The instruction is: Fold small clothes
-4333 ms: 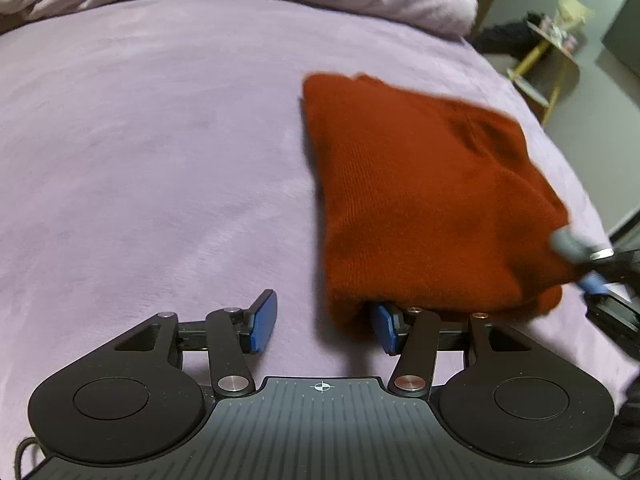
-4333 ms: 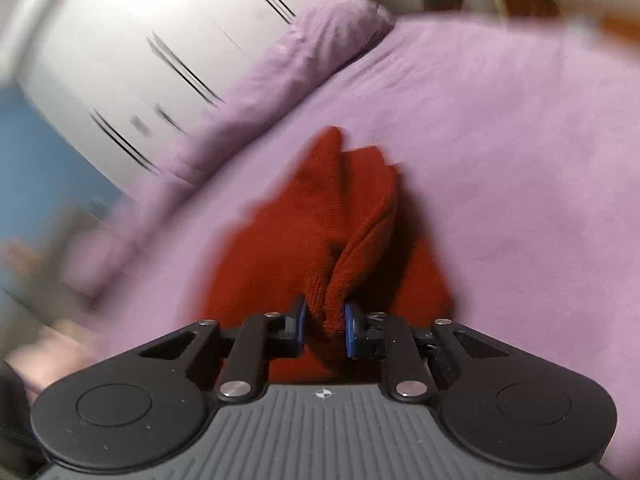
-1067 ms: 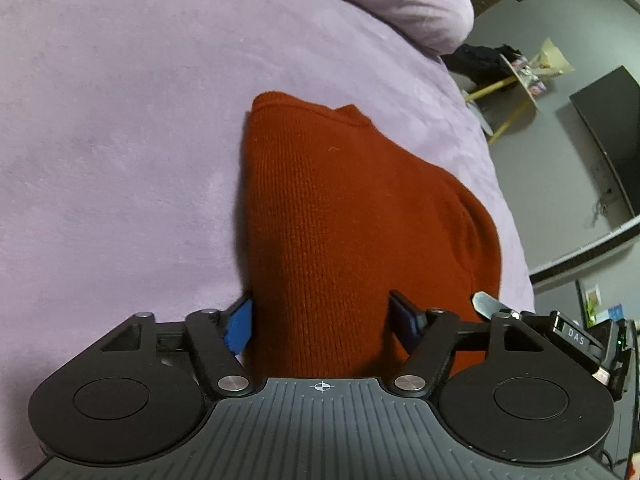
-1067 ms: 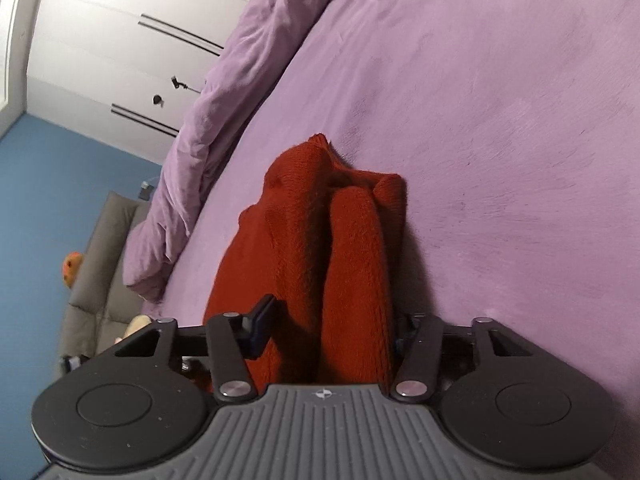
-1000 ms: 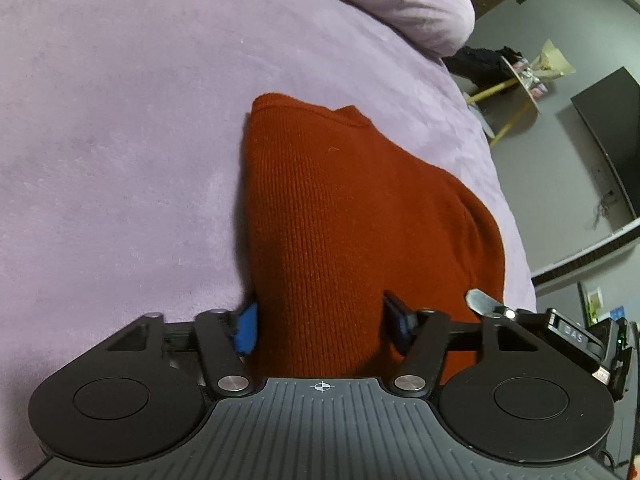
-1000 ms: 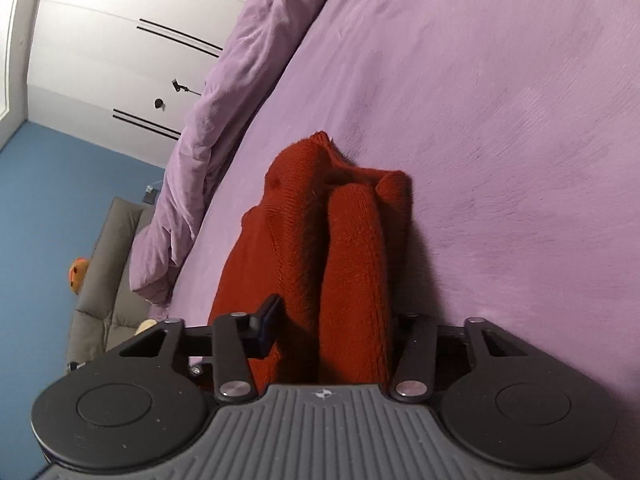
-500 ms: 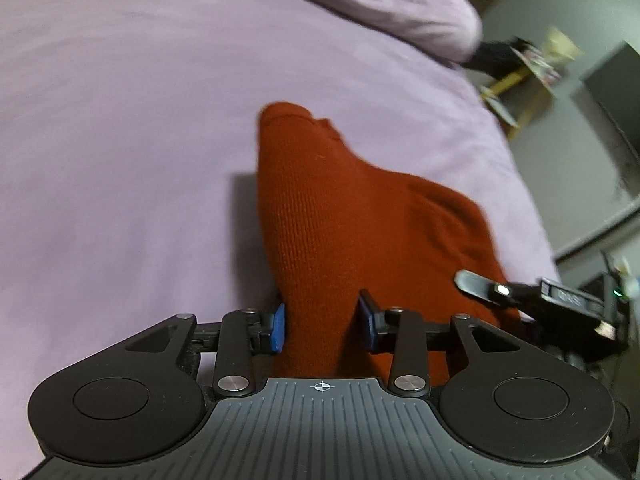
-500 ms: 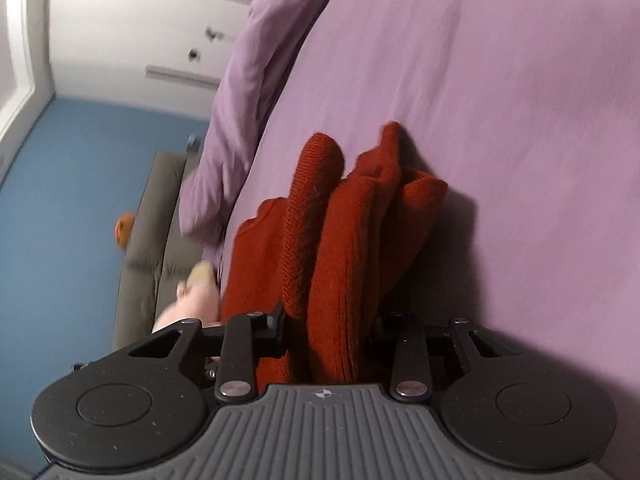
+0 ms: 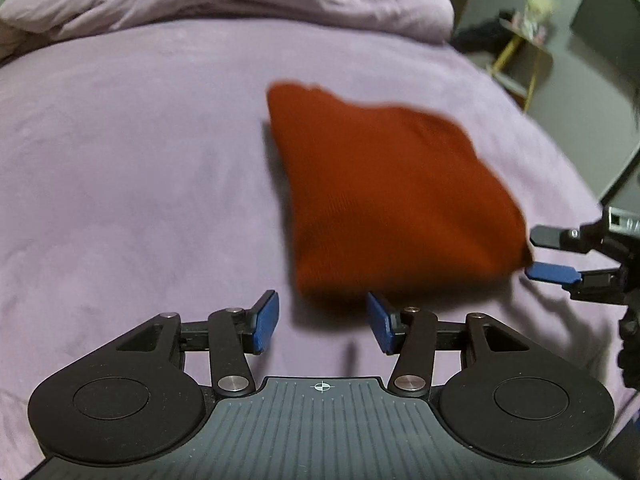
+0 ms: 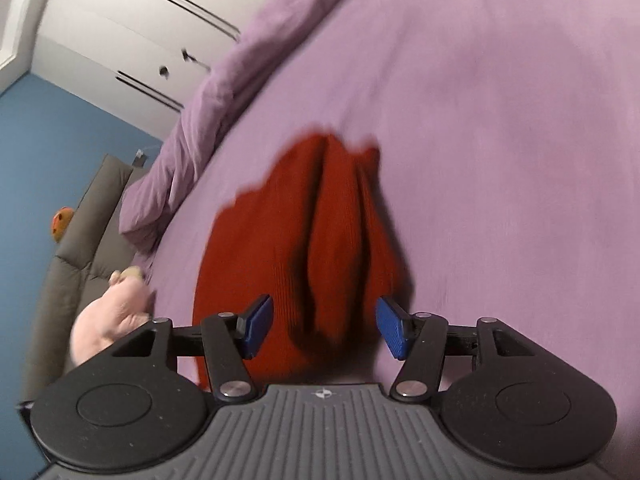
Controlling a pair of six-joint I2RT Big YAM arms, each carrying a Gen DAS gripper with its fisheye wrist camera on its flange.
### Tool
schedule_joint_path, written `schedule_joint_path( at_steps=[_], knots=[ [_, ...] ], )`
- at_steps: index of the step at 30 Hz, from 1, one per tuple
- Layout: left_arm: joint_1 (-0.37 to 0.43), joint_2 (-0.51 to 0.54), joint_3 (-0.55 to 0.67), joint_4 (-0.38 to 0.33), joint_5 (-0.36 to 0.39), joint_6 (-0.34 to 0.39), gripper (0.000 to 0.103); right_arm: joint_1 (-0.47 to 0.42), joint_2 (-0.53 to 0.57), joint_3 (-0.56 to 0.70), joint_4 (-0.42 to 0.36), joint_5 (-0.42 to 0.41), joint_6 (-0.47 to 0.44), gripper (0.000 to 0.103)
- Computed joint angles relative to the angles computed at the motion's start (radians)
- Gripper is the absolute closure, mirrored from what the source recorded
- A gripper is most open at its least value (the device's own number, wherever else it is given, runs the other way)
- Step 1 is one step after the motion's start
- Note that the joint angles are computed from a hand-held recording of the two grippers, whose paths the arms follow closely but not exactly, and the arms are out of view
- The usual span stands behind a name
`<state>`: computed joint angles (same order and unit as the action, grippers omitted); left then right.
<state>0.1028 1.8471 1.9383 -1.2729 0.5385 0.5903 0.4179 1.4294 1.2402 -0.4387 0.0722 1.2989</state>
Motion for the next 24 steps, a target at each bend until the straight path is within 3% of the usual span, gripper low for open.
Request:
schedule_joint_path(
  at_steps=[3,4,5,6,7,9,10,11,12,13,16,18,20,22,24],
  knots=[
    [-0.028,-0.03,-0.077,0.104,-0.055,0.005,0.051,0.007,0.035,-0.027,0.134,-0.014,0.083,0.048],
    [-0.035,-0.035,-0.095,0.142,-0.062,-0.006,0.051,0.012,0.045,-0.016,0.132,0.015,0.091,0.058],
    [-0.043,-0.035,-0.102,0.165,-0.073,-0.026,0.053,0.014,0.058,-0.001,0.13,0.037,0.09,0.075],
    [-0.049,-0.031,-0.098,0.169,-0.083,-0.048,0.054,0.014,0.07,0.012,0.135,0.046,0.092,0.082],
    [-0.05,-0.017,-0.075,0.147,-0.071,-0.081,0.063,0.013,0.072,0.001,0.181,0.048,0.106,0.084],
    [-0.04,0.005,-0.029,0.089,-0.032,-0.155,0.065,0.008,0.032,-0.101,0.391,0.036,0.196,0.085],
    [-0.03,0.01,-0.016,0.069,-0.002,-0.184,0.068,0.008,0.018,-0.129,0.454,0.055,0.242,0.085],
    [-0.023,0.008,-0.017,0.058,0.022,-0.202,0.074,0.01,0.006,-0.145,0.467,0.084,0.256,0.085],
    [-0.014,0.011,-0.006,0.041,0.039,-0.213,0.077,0.006,-0.002,-0.145,0.43,0.099,0.231,0.085],
    [-0.007,0.014,0.004,0.025,0.047,-0.218,0.081,0.007,-0.003,-0.121,0.343,0.114,0.18,0.085],
    [0.021,0.03,0.041,-0.048,0.07,-0.213,0.082,0.017,0.041,0.018,-0.007,0.157,-0.003,0.085],
    [0.031,0.033,0.06,-0.076,0.064,-0.204,0.081,0.028,0.044,0.061,-0.097,0.197,-0.044,0.081],
    [0.041,0.042,0.093,-0.076,0.05,-0.212,0.075,0.04,0.053,0.124,-0.211,0.294,-0.093,0.077],
    [0.043,0.052,0.128,-0.068,0.05,-0.237,0.066,0.047,0.051,0.149,-0.21,0.355,-0.153,0.077],
    [0.029,0.063,0.156,-0.037,0.055,-0.282,0.059,0.036,0.08,0.193,-0.183,0.349,-0.239,0.077]
  ],
)
